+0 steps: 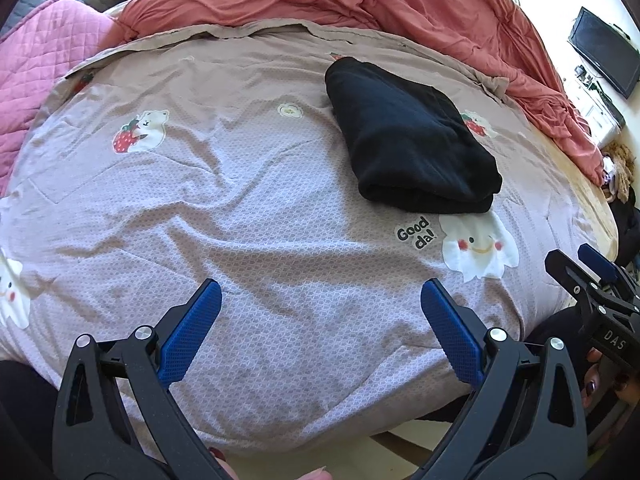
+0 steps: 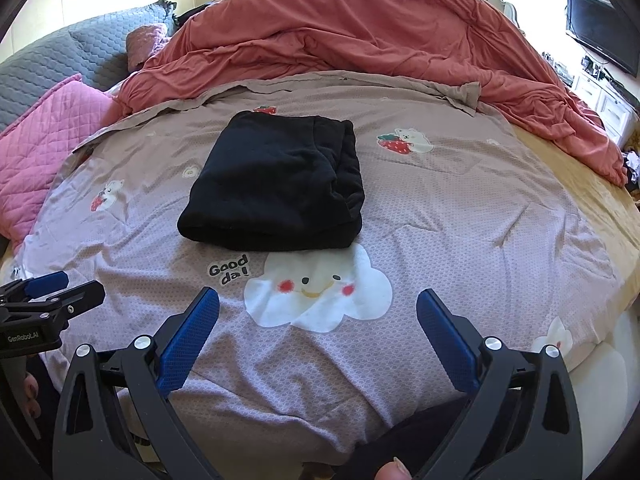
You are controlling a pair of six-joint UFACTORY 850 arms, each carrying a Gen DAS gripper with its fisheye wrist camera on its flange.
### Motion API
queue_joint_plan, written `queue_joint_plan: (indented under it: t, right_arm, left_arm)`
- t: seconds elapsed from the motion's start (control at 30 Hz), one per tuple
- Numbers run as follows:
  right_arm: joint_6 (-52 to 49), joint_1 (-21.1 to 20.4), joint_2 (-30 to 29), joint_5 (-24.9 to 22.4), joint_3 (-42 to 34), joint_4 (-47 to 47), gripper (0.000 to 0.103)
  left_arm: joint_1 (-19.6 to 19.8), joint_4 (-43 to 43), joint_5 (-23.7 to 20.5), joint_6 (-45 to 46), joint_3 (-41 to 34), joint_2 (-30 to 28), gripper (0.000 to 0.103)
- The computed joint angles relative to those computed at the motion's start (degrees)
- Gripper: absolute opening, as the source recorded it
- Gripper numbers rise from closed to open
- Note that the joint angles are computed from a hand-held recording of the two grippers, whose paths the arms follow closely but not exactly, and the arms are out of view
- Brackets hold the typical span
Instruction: Fold small clothes
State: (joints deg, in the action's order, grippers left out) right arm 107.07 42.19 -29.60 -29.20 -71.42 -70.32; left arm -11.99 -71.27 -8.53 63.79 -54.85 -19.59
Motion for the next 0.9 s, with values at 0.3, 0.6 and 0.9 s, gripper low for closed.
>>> queue_joint_plan:
  t: [0.3,0.6,0.9]
  right_arm:
    - [0.8,-0.11,0.35,-0.06,0.46,-0.57,0.098]
    - [0.94,-0.06,0.38,-0.46,0.51,-0.67,0.098]
    - [0.86,-0.07,0.52,-0.68,0.66,-0.78,0.098]
  left_arm:
    - [-0.23,5.24,0.86,-5.58,0.08,0.21,0.093]
    - [-0.11,7.66,1.15,-8.22,0.02,0.28,0.094]
    - [-0.01,7.86,1.38,-8.31,0.09,0.43,0.094]
